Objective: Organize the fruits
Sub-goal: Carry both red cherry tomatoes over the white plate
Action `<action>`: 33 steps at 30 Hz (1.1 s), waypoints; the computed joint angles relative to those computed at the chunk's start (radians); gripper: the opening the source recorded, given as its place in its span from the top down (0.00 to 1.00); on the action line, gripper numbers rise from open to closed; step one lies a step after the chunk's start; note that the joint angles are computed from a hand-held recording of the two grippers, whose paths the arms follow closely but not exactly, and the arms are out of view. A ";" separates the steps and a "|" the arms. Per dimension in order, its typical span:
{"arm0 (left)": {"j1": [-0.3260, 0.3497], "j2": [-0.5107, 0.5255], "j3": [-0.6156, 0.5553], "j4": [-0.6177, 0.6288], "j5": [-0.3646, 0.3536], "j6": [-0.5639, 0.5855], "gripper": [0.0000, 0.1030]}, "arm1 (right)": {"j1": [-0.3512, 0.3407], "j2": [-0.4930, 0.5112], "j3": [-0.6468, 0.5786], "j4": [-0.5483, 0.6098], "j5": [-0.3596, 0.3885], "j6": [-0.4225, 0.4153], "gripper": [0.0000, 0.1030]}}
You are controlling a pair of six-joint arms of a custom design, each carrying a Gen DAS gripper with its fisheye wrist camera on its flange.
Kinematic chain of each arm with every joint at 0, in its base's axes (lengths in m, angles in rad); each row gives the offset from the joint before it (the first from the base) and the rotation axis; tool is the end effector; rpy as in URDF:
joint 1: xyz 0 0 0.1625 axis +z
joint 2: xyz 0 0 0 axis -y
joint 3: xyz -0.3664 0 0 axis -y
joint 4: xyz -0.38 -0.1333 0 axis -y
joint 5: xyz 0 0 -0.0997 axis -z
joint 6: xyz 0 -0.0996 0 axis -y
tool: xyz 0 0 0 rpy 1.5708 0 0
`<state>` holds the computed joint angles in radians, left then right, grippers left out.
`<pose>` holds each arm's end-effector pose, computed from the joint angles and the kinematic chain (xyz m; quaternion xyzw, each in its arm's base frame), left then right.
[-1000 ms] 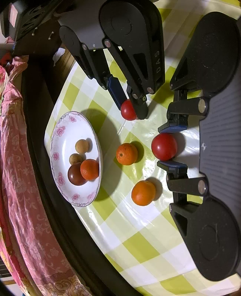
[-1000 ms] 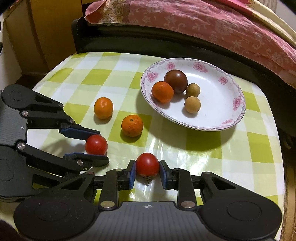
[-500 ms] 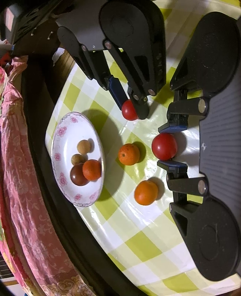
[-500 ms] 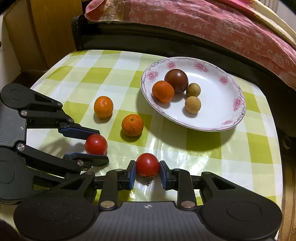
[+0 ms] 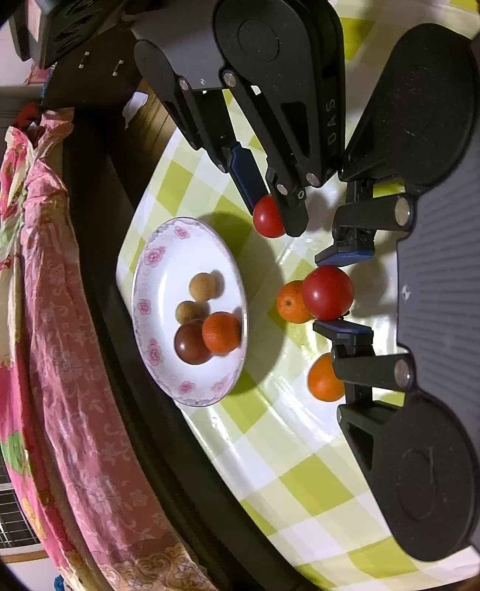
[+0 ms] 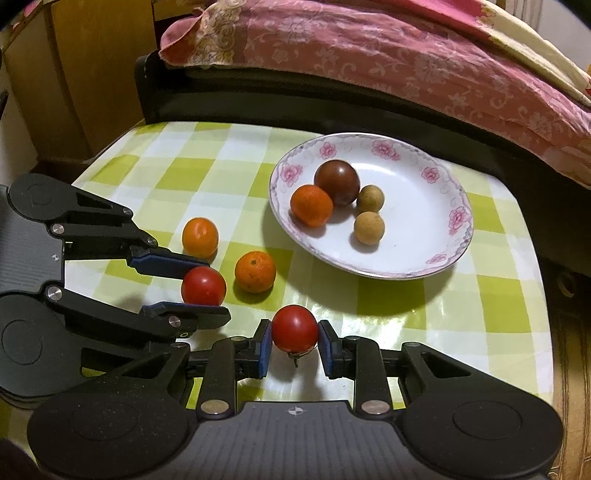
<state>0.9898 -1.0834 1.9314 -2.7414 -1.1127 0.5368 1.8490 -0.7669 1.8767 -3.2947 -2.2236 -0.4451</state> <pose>-0.1513 -0.5536 0.1481 0.4788 0.8343 -0.1613 0.2206 0.2238 -0.5184 0.0692 0.2288 -0.8788 0.2598 0.3284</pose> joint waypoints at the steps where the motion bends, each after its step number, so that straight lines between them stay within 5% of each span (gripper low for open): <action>1: -0.001 0.007 -0.005 -0.007 0.000 0.003 0.63 | 0.000 -0.002 0.000 -0.002 -0.001 0.003 0.78; 33: 0.004 0.182 -0.154 -0.144 -0.009 0.059 0.63 | -0.056 0.046 -0.108 -0.154 -0.004 -0.074 0.77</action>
<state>0.9941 -0.9011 1.7778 -2.8851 -1.1216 0.5960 1.7933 -0.7210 1.7689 -3.4485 -2.2279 -0.5193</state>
